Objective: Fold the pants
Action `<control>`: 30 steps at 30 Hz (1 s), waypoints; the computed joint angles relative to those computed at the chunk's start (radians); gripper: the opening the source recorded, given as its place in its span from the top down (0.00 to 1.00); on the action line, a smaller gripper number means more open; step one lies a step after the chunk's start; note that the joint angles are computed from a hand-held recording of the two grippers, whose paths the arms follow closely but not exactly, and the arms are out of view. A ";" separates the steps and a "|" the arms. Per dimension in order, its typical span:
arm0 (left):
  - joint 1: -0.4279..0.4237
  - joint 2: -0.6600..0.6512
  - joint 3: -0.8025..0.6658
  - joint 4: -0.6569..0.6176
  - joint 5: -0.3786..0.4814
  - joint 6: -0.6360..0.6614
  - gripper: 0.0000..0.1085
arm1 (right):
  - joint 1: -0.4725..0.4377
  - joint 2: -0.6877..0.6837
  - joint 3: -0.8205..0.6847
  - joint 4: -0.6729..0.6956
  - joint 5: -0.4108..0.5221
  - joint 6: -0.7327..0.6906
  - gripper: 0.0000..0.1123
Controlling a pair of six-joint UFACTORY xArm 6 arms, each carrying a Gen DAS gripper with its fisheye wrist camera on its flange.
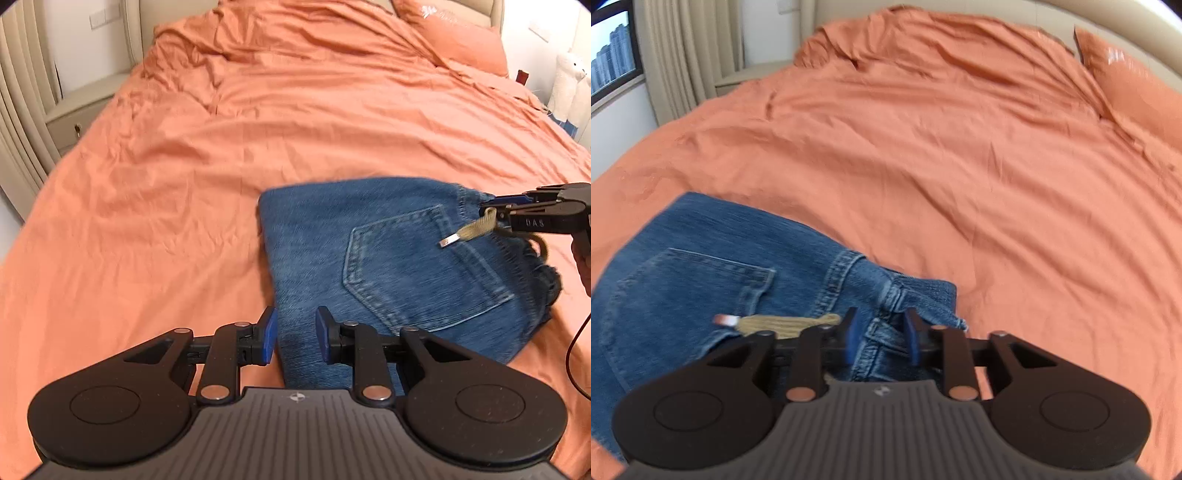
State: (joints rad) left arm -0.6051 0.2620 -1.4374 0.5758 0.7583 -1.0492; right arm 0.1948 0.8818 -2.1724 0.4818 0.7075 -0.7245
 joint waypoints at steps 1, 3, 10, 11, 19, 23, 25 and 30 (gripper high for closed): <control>-0.011 -0.012 -0.005 0.017 0.022 -0.005 0.74 | 0.000 -0.052 0.072 0.026 -0.031 -0.023 0.61; -0.034 -0.035 -0.019 0.051 0.067 -0.011 0.73 | -0.004 -0.143 0.186 0.094 -0.062 -0.082 0.59; -0.167 -0.136 -0.098 0.225 0.287 -0.089 0.71 | -0.042 -0.454 0.505 0.309 -0.049 -0.259 0.49; -0.187 -0.143 -0.119 0.239 0.323 -0.098 0.70 | -0.050 -0.501 0.550 0.338 -0.041 -0.285 0.48; -0.411 -0.173 -0.191 0.388 0.579 -0.325 0.43 | -0.156 -0.892 0.911 0.563 0.077 -0.471 0.32; -0.512 -0.151 -0.185 0.461 0.674 -0.445 0.27 | -0.219 -1.075 1.080 0.641 0.115 -0.578 0.28; -0.555 -0.114 -0.207 0.483 0.731 -0.490 0.27 | -0.241 -1.160 1.161 0.664 0.115 -0.618 0.28; -0.633 0.002 -0.290 0.507 0.868 -0.554 0.16 | -0.279 -1.330 1.327 0.695 0.096 -0.667 0.27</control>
